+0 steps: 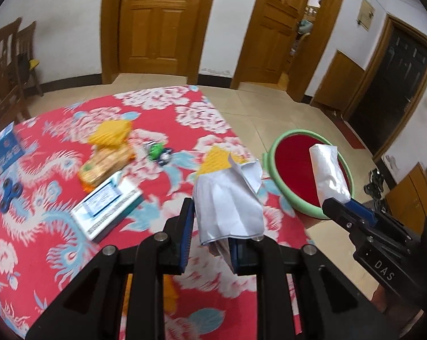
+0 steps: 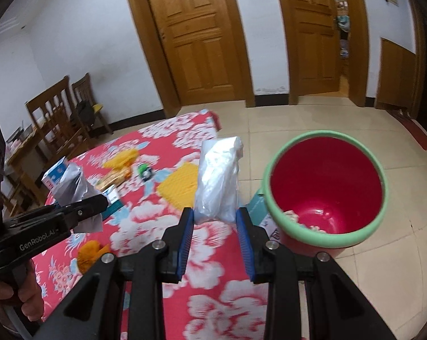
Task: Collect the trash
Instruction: 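Carry both items over the red bucket while the right gripper opens to drop the bag, then open the left gripper over the bucket to drop the white sheet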
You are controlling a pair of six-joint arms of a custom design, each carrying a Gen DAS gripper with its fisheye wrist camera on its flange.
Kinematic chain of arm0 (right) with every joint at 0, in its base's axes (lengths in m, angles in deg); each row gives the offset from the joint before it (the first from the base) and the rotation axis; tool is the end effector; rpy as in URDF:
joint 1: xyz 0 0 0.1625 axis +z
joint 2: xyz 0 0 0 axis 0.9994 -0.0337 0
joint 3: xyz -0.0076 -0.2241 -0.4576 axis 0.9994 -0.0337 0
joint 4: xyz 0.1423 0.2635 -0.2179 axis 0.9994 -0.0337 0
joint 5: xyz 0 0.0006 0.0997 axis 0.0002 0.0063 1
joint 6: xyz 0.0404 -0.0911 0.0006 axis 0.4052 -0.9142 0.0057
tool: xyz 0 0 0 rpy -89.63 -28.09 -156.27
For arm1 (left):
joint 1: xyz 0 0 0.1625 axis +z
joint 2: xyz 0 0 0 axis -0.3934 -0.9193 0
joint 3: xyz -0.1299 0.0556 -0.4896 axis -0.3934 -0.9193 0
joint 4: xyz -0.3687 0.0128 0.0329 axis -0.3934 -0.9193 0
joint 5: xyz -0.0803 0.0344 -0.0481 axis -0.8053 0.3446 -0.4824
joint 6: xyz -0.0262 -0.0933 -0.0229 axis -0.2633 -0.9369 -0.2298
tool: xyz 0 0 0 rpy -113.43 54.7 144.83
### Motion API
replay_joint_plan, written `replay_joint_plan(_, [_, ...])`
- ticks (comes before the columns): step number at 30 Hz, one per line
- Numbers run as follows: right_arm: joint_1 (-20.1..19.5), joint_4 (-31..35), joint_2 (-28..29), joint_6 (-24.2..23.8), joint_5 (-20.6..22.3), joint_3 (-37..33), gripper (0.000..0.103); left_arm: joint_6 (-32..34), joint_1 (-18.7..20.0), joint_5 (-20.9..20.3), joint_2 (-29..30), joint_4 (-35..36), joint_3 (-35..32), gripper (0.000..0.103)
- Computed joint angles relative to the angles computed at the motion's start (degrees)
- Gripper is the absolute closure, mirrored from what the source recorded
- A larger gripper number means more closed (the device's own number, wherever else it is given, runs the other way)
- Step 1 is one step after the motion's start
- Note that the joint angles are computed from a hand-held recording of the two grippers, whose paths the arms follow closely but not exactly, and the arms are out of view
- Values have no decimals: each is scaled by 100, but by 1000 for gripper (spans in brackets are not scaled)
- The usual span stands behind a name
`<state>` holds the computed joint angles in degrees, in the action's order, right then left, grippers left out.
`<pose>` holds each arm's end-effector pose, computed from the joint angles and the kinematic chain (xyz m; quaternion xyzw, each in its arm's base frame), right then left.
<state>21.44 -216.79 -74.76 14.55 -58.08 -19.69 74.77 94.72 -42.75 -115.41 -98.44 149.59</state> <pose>0.3657 -0.7924 0.0113 0.1597 -0.8892 0.3545 0.2410 -0.0814 -0.8319 0.3232 0.1598 0.9055 -0.3066 0.2462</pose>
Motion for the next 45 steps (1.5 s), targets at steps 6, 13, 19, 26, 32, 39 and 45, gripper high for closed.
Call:
replay_joint_plan(6, [-186, -213, -181, 165, -107, 172, 69, 71, -100, -126, 346, 387, -470, 81])
replay_joint_plan(13, [-421, -225, -313, 415, -209, 241, 69, 74, -154, -196, 834, 984, -1185, 81])
replay_joint_plan(19, [-630, -10, -326, 658, -290, 104, 69, 84, -145, -248, 1341, 1666, -2006, 81])
replay_joint_plan(26, [-829, 264, -311, 835, -331, -94, 68, 86, -121, -247, 1968, 2472, -3049, 81])
replay_joint_plan(32, [-921, 367, -270, 833, -320, -298, 67, 185, -145, -192, 2480, 3073, -3930, 81])
replay_joint_plan(39, [-967, 43, -343, 849, -176, -92, 67, 265, -151, -183, 2930, 3608, -4763, 81])
replay_joint_plan(45, [-966, -410, -470, 843, -151, 200, 62, 363, -140, -264, 3391, 4335, -5775, 81])
